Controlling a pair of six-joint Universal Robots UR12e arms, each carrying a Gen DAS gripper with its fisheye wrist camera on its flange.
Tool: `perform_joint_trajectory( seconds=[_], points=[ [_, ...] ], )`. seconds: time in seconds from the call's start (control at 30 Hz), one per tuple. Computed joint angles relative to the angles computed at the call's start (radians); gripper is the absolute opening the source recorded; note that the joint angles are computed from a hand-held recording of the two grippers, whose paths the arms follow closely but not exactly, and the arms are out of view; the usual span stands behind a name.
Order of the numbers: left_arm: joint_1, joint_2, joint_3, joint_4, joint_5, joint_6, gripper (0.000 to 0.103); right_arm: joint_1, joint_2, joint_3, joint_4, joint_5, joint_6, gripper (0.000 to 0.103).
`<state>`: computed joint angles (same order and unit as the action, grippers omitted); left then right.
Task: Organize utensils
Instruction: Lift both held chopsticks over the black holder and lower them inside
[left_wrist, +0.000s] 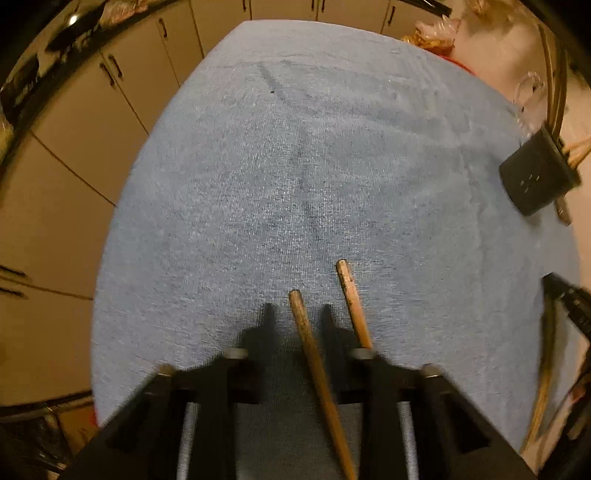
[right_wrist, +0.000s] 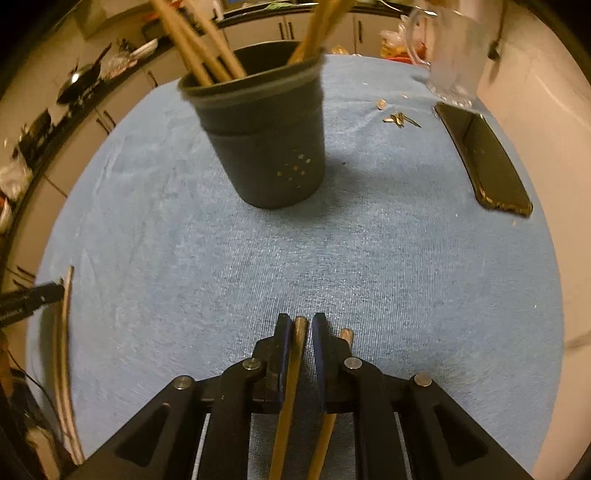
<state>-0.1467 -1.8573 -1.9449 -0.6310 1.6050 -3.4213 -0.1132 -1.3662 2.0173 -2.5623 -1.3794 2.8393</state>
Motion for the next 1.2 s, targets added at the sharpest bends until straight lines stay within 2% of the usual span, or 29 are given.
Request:
perform_joint_trajectory(
  seconds=[0.13, 0.17, 0.23, 0.4, 0.67, 0.7, 0.97, 1.2],
  points=[
    [-0.01, 0.005, -0.009, 0.029, 0.007, -0.008, 0.01, 0.017, 0.0, 0.007, -0.037, -0.046, -0.036, 0.009],
    [-0.009, 0.009, -0.015, 0.039, -0.003, -0.016, 0.009, 0.012, -0.001, 0.012, -0.046, -0.025, -0.037, 0.009],
    [0.004, 0.025, -0.035, 0.068, -0.043, -0.025, 0.009, -0.015, -0.008, 0.016, -0.033, 0.066, -0.027, 0.008],
    [0.021, 0.064, -0.073, 0.193, -0.106, -0.039, 0.007, -0.04, -0.038, 0.021, -0.041, 0.162, -0.021, 0.008],
    [0.023, 0.126, -0.106, 0.36, -0.158, -0.051, 0.007, -0.06, -0.099, 0.046, -0.133, 0.25, -0.006, 0.008],
    [0.033, 0.132, -0.103, 0.371, -0.169, -0.043, 0.007, -0.064, -0.109, 0.05, -0.148, 0.264, -0.005, 0.008],
    [0.031, 0.163, -0.086, 0.438, -0.193, -0.037, 0.007, -0.083, -0.188, 0.075, -0.223, 0.331, -0.006, 0.008],
    [0.009, 0.167, -0.059, 0.502, -0.199, -0.017, 0.007, -0.092, -0.217, 0.067, -0.271, 0.355, 0.001, 0.008]
  ],
)
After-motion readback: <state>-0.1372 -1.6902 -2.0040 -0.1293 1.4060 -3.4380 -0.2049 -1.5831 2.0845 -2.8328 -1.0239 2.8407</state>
